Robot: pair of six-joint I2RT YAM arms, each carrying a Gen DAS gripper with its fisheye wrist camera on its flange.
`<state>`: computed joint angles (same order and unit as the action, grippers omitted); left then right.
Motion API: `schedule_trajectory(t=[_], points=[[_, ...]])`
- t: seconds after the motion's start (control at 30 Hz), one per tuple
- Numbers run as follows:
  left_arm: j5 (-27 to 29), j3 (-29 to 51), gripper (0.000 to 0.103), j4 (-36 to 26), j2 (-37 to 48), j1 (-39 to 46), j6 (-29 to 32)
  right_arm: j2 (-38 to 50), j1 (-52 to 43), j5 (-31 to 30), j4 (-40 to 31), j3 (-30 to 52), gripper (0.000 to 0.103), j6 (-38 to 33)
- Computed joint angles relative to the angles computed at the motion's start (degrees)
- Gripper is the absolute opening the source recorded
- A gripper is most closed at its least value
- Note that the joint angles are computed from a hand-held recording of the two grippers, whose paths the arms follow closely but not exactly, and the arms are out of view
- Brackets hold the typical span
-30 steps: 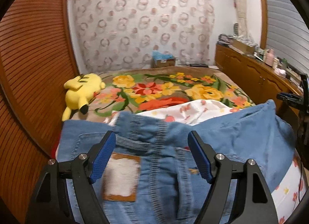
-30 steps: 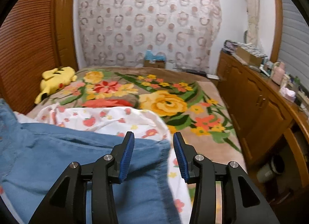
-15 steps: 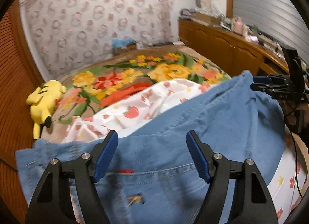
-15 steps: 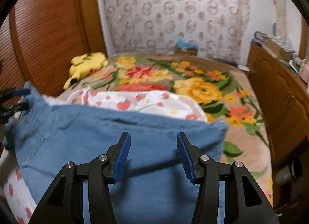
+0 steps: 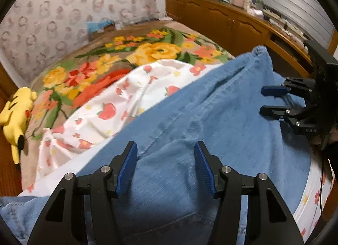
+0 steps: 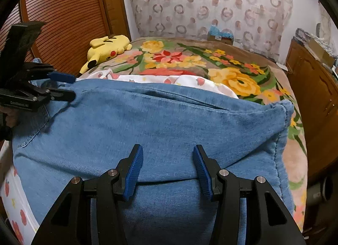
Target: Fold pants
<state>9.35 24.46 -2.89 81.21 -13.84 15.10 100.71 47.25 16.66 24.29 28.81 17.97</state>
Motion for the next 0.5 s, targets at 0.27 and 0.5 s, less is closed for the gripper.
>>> schedule_trajectory(t=[0.27,0.5], points=[[0.22,-1.41,0.031,3.18,3.11,-1.44,-0.13,2.39,5.10,5.11,-0.48,1.74,0.052,1.34],[-0.56,-5.08,0.011,0.83,-10.30,-1.45,-2.42,1.21,6.08,6.06,1.94,-0.77,0.052,1.92]])
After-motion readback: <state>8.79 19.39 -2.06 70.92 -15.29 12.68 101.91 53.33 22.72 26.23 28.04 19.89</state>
